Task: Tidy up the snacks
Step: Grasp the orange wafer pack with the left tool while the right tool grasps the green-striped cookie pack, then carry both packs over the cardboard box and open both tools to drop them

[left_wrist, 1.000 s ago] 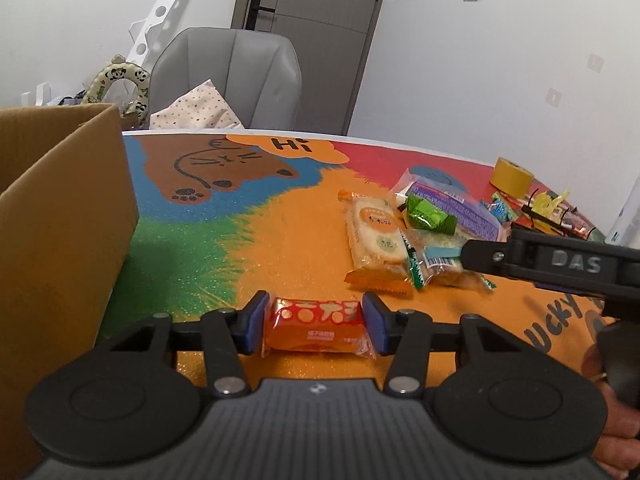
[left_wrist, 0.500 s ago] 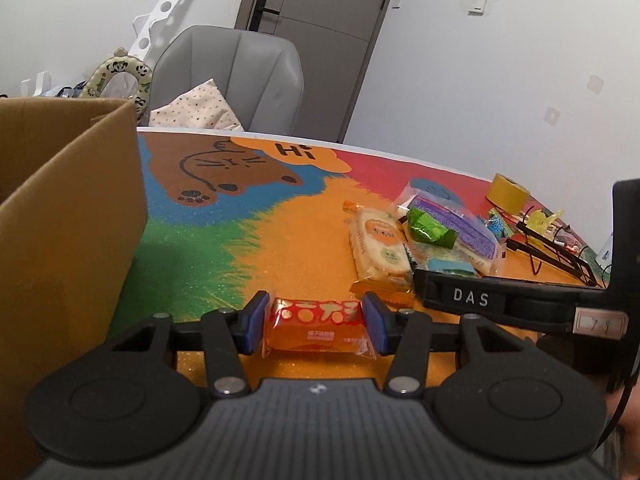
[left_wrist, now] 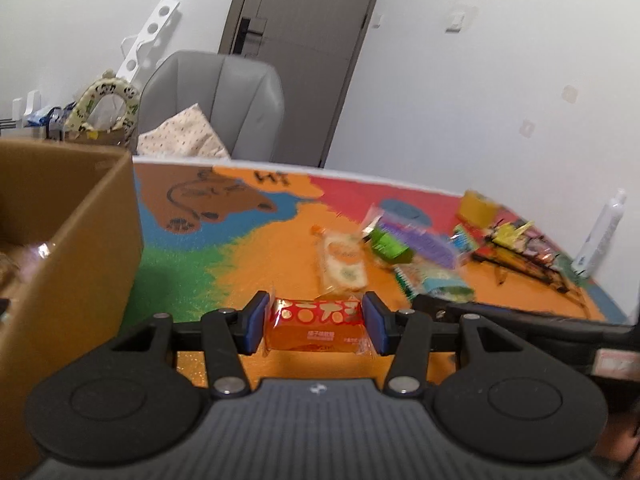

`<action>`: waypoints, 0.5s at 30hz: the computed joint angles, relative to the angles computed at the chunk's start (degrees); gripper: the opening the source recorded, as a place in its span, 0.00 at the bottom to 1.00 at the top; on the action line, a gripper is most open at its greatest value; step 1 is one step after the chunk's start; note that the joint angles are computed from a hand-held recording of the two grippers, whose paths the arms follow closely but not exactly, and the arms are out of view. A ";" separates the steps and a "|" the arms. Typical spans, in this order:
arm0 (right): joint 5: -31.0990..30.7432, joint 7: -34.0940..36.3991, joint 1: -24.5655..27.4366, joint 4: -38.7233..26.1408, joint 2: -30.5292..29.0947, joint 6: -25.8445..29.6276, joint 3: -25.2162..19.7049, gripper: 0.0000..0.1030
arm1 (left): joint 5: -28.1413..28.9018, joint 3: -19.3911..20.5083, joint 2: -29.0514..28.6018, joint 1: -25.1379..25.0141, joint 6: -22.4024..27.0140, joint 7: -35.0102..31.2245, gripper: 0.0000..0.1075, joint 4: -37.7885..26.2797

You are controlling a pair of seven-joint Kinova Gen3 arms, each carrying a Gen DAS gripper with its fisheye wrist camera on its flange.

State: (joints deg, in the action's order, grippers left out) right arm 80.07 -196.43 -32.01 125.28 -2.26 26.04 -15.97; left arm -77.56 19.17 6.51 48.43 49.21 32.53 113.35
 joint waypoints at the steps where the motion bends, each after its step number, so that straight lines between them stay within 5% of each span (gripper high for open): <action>1: 0.44 -0.58 -0.04 0.37 -0.74 -0.19 -0.06 0.47 | 0.71 0.36 -0.47 0.42 1.01 -1.08 0.46 -0.49; 15: 15.20 -16.00 -3.62 2.31 -5.15 -1.97 -1.23 0.47 | 3.19 5.18 -5.51 2.18 14.56 -5.42 0.46 -1.70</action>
State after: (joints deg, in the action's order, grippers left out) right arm 95.28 -212.43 -35.63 127.59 -7.41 24.07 -17.20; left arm -74.37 24.35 1.00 50.61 63.76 27.11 111.65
